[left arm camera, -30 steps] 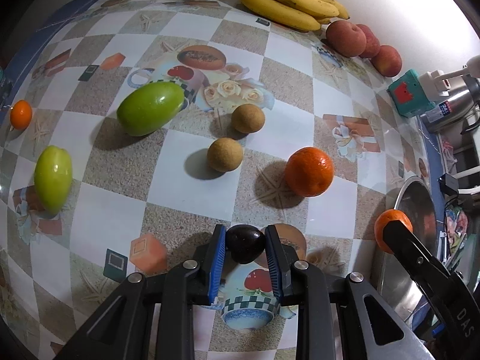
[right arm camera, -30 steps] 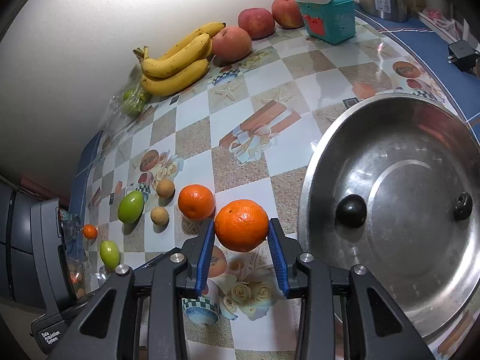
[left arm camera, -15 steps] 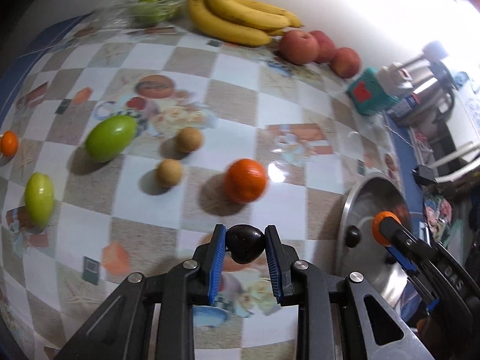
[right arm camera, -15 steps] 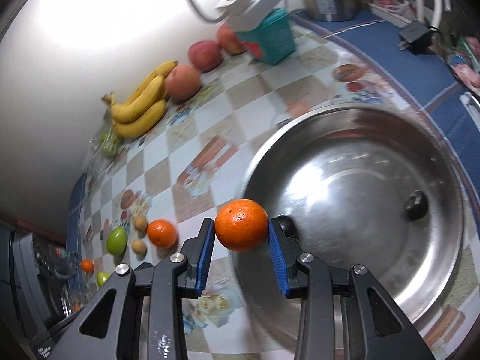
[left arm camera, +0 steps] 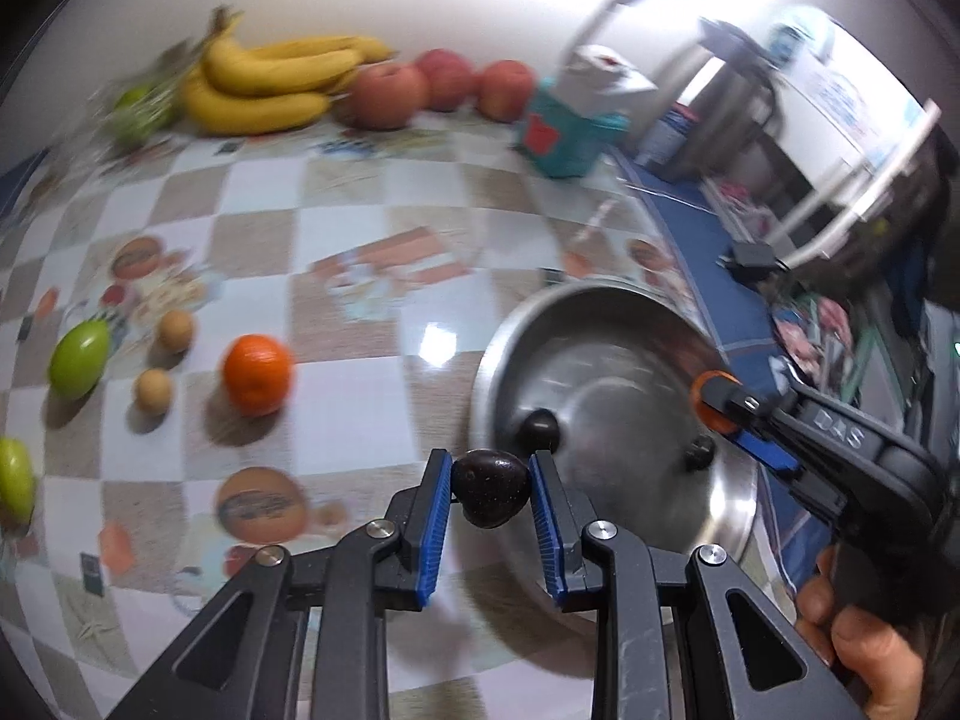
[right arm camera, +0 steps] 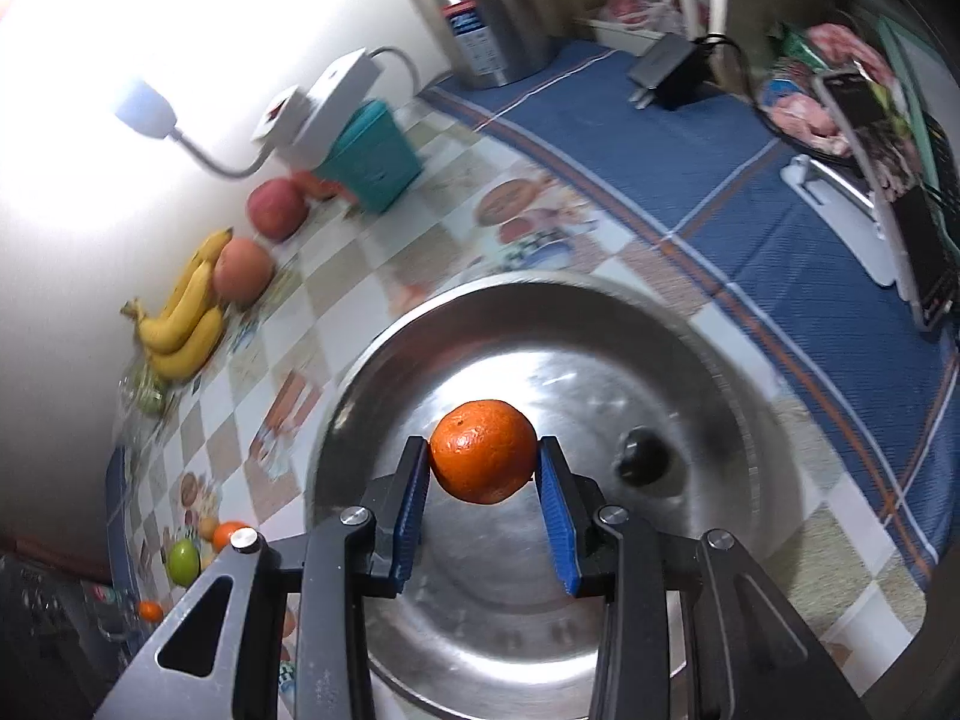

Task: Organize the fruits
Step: 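Carry the held orange and plum over the steel bowl with both tools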

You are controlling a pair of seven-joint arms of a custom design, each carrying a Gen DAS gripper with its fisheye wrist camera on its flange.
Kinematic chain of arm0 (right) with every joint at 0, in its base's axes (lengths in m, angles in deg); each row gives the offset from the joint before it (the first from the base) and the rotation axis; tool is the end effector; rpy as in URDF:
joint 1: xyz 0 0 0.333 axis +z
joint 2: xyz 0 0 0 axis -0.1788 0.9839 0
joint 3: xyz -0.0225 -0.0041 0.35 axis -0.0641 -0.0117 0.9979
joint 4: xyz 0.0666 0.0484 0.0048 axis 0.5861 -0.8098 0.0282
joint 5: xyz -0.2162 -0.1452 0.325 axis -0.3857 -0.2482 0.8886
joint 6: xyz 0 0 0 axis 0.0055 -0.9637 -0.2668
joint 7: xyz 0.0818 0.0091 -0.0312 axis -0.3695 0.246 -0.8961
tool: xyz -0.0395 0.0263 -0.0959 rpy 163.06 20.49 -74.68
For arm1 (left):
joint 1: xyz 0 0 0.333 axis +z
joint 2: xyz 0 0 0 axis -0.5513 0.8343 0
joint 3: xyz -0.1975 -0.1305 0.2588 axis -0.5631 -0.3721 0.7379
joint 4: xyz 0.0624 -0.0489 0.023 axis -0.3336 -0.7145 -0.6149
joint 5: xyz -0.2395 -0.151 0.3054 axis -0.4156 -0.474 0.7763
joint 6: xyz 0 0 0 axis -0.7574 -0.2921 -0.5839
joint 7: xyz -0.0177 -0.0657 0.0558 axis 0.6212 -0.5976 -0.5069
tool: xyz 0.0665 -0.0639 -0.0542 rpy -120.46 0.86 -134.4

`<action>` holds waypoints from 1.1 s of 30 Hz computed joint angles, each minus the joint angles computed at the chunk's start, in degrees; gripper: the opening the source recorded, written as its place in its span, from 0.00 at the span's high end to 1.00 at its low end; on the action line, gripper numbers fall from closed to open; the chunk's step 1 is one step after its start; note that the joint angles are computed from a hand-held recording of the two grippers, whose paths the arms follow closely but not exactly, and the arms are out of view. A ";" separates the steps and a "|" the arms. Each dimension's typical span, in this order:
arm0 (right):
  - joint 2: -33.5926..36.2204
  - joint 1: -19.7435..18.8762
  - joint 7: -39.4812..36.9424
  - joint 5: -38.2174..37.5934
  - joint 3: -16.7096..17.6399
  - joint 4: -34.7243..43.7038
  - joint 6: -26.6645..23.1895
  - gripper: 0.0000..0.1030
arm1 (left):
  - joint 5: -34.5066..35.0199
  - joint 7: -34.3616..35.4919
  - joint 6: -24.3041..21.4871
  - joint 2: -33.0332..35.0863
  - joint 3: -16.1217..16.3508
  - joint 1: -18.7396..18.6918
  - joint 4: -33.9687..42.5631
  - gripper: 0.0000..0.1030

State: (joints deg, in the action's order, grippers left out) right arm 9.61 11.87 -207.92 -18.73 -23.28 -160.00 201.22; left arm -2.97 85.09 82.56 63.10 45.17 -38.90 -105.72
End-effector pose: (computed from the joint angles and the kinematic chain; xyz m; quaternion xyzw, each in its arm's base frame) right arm 0.4708 0.2510 0.3108 -0.2389 0.9329 -0.1315 0.2352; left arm 0.5944 -0.2588 0.3164 0.4374 -0.8565 0.2680 0.0576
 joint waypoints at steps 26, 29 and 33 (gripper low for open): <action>3.73 0.07 -6.86 5.76 -2.31 -0.37 6.51 0.63 | 4.28 1.43 1.62 2.02 -1.30 -3.06 -1.62 0.72; 4.31 0.78 -8.49 7.44 -2.97 -0.23 6.97 0.63 | 5.45 0.81 1.85 2.17 -1.42 -3.17 -1.76 0.72; 4.93 1.32 -11.38 10.67 -3.42 -0.19 7.34 0.62 | 6.73 -0.31 1.50 2.51 -1.43 -3.18 -1.52 0.72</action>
